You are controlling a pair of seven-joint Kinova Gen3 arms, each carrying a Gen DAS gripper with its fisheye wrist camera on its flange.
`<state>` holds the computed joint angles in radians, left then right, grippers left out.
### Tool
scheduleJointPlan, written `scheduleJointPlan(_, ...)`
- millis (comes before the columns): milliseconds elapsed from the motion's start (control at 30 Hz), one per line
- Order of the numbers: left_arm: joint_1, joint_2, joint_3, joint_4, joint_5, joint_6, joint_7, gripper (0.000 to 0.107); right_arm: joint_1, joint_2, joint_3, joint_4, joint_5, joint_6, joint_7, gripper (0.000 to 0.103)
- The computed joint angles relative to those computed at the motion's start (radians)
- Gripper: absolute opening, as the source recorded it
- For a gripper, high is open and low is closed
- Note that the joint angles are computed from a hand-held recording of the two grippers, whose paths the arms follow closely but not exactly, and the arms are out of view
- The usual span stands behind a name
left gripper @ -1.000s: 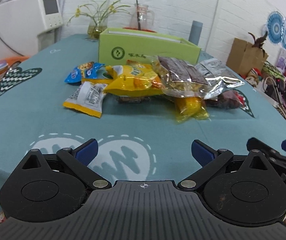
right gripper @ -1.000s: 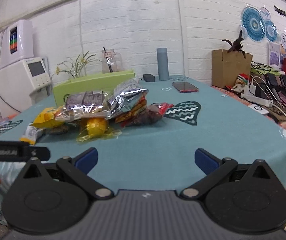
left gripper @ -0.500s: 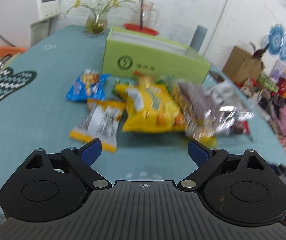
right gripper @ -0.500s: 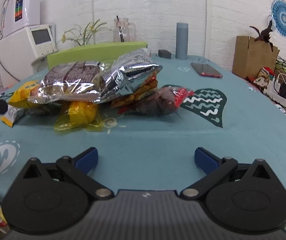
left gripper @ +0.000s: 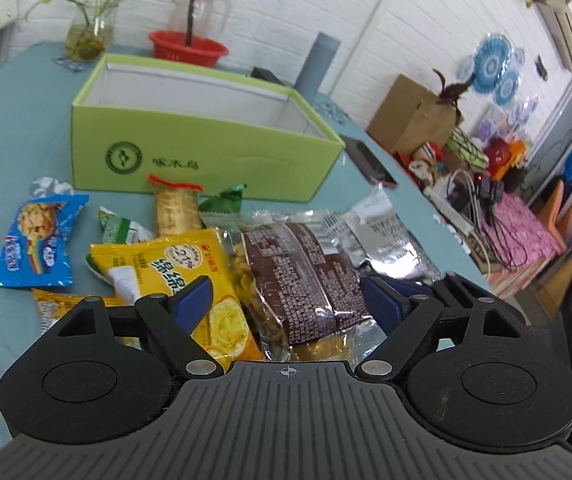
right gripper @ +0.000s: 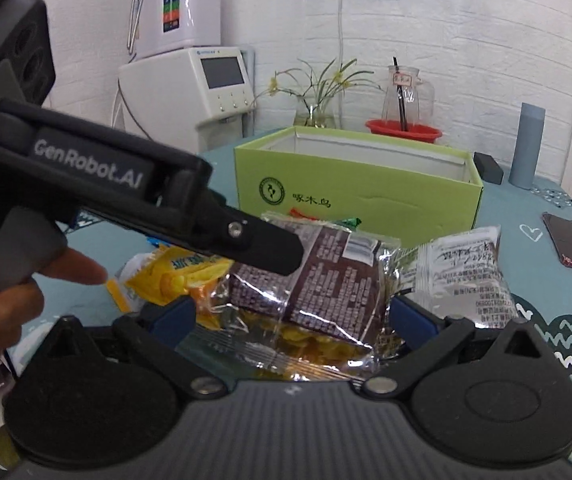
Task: Organize snacks
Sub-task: 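Reach the left gripper into the pile and grasp the brown bread pack, then carry the brown pack over the green box and open the left gripper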
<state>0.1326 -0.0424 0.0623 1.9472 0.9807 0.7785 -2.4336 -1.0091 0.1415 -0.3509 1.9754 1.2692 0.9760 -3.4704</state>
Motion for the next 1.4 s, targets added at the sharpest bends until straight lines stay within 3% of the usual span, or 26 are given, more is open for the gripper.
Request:
scheduleJointPlan(33,0.003,0.012,0.001,-0.003,0.001,0.003,-0.007,0.059,0.034,-0.002,-0.012,0.004,-0.001,-0.041,-0.005,0.102)
scheduleJointPlan(67,0.003,0.023,0.002,-0.003,0.005,0.005,-0.028,0.045,0.056,-0.005,-0.017,0.01,-0.001,-0.078,-0.014,0.102)
scheduleJointPlan(133,0.005,0.027,0.018,0.002,-0.015,-0.022,-0.041,0.036,0.045,-0.009,0.006,0.019,0.009,-0.105,-0.024,0.102)
scheduleJointPlan(267,-0.021,0.026,-0.01,-0.003,0.072,0.046,-0.091,0.031,-0.011,-0.013,-0.008,0.001,0.056,0.008,-0.03,0.102)
scheduleJointPlan(333,-0.042,0.039,-0.02,-0.034,0.114,0.096,-0.109,0.033,0.012,-0.012,-0.051,-0.022,0.085,0.062,0.0,0.102)
scheduleJointPlan(467,-0.043,0.079,0.006,-0.137,0.101,0.062,-0.071,0.034,0.191,-0.008,-0.137,-0.095,0.093,0.011,0.114,0.102)
scheduleJointPlan(633,-0.042,0.16,0.06,-0.304,-0.02,-0.072,0.023,0.035,0.423,0.046,-0.171,-0.237,0.078,-0.181,0.317,0.102)
scheduleJointPlan(767,0.004,0.273,0.026,-0.489,-0.183,-0.096,0.172,0.034,0.608,0.137,-0.249,-0.38,-0.003,-0.307,0.48,0.102)
scheduleJointPlan(867,0.032,0.357,-0.001,-0.61,-0.296,-0.077,0.274,0.033,0.74,0.244,-0.384,-0.5,-0.065,-0.296,0.602,0.102)
scheduleJointPlan(933,0.07,0.396,-0.054,-0.654,-0.311,-0.055,0.29,0.036,0.786,0.299,-0.448,-0.556,-0.107,-0.268,0.668,0.102)
scheduleJointPlan(1000,0.113,0.409,-0.122,-0.651,-0.281,-0.057,0.266,0.053,0.776,0.312,-0.437,-0.566,-0.117,-0.254,0.671,0.102)
scheduleJointPlan(1067,0.119,0.381,-0.136,-0.583,-0.229,-0.122,0.201,0.068,0.713,0.281,-0.357,-0.532,-0.096,-0.253,0.608,0.102)
scheduleJointPlan(1133,0.073,0.33,-0.076,-0.496,-0.179,-0.197,0.12,0.072,0.621,0.239,-0.281,-0.493,-0.039,-0.2,0.526,0.102)
scheduleJointPlan(1267,-0.098,0.217,0.109,-0.331,-0.071,-0.283,-0.043,0.08,0.435,0.159,-0.176,-0.387,0.102,-0.06,0.364,0.102)
scheduleJointPlan(1333,-0.19,0.162,0.188,-0.258,0.009,-0.287,-0.124,0.082,0.35,0.102,-0.115,-0.308,0.127,-0.065,0.282,0.102)
scheduleJointPlan(1400,-0.27,0.109,0.233,-0.189,0.09,-0.251,-0.19,0.083,0.329,0.042,-0.106,-0.216,0.128,-0.133,0.201,0.102)
